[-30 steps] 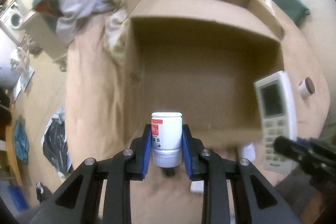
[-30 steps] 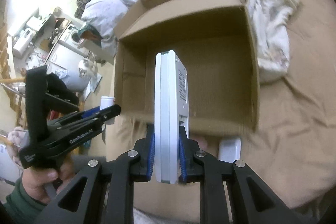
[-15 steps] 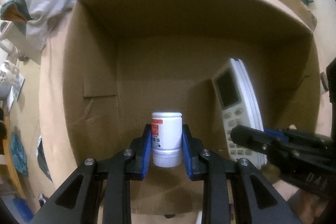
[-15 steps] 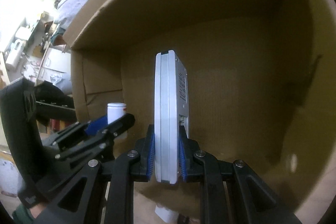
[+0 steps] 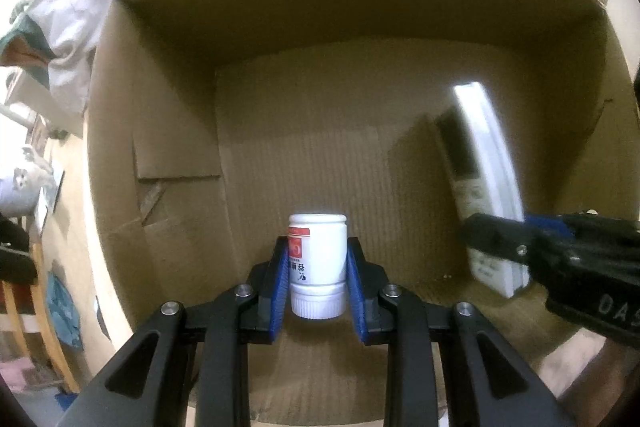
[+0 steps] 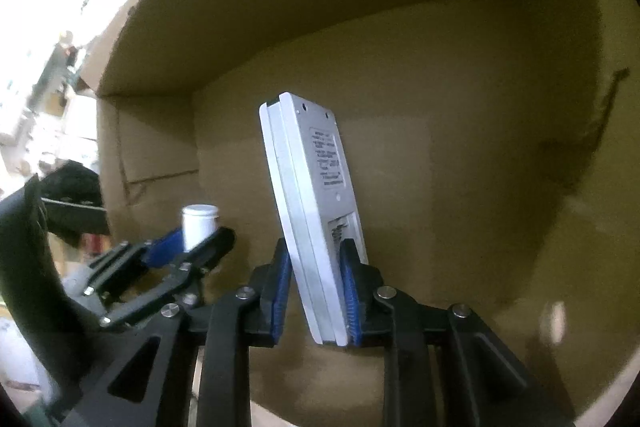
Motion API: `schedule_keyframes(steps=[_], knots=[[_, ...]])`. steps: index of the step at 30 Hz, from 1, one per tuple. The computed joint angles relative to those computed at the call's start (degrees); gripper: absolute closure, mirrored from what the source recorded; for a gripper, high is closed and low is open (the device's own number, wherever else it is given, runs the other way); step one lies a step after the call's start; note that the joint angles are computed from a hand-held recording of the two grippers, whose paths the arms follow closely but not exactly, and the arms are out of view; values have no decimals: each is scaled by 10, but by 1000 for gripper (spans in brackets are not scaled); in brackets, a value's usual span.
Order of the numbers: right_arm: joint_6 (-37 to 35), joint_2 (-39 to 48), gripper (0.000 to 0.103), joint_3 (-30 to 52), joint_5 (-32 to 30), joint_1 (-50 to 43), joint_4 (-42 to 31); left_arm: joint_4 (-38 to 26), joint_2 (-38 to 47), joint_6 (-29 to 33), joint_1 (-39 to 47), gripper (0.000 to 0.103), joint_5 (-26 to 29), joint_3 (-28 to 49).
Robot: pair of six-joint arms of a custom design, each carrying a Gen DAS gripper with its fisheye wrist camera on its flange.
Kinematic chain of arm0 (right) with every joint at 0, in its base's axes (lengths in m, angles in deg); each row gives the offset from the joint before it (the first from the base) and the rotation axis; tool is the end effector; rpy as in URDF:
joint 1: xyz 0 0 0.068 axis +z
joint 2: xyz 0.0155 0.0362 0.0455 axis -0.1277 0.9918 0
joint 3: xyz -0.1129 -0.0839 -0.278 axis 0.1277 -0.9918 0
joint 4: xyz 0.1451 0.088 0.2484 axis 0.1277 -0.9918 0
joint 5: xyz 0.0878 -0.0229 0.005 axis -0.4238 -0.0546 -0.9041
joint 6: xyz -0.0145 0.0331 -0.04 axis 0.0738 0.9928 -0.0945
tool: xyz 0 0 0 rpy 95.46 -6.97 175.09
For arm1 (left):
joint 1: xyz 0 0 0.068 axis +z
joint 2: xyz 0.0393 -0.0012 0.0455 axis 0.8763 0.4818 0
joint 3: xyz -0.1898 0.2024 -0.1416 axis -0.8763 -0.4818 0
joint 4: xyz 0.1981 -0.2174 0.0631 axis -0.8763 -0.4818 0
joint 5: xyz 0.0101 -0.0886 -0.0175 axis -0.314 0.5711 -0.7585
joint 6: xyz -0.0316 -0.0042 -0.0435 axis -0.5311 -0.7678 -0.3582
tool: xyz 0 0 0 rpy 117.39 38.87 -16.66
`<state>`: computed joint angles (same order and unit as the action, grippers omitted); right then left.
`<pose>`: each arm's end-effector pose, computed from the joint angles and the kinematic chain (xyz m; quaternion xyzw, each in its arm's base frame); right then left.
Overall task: Organize rigid objects
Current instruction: 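Carry the pill bottle and remote into the box and open both tools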
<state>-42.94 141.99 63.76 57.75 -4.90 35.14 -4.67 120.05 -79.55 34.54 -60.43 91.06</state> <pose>0.2591 0.0228 0.2069 0.1941 0.9490 0.2104 0.1323 0.3070 -0.1514 0.2283 0.2565 0.9563 0.0051 0.1400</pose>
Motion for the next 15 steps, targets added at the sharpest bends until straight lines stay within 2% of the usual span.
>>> schedule_keyframes(steps=[4, 7, 8, 9, 10, 13, 15], knots=[[-4, 4, 76, 25, 83, 37, -27, 3, 3, -8, 3, 79, 10, 2], [-6, -12, 68, 38, 181, 78, -50, 4, 3, -4, 11, 79, 17, 0], [-7, -22, 59, 41, 201, 87, -50, 4, 2, -5, 11, 79, 19, -1], [-6, -33, 46, 42, 211, 92, -46, 4, 2, -4, 12, 79, 19, -2], [-7, -44, 43, 38, 205, 92, -38, 5, -7, 13, 29, 79, 23, -9], [-3, -58, 41, 40, 184, 89, -33, 13, -9, 31, 47, 77, 21, -14], [-5, -75, 41, 31, 166, 78, -28, 11, -16, 24, 40, 72, 28, -17]])
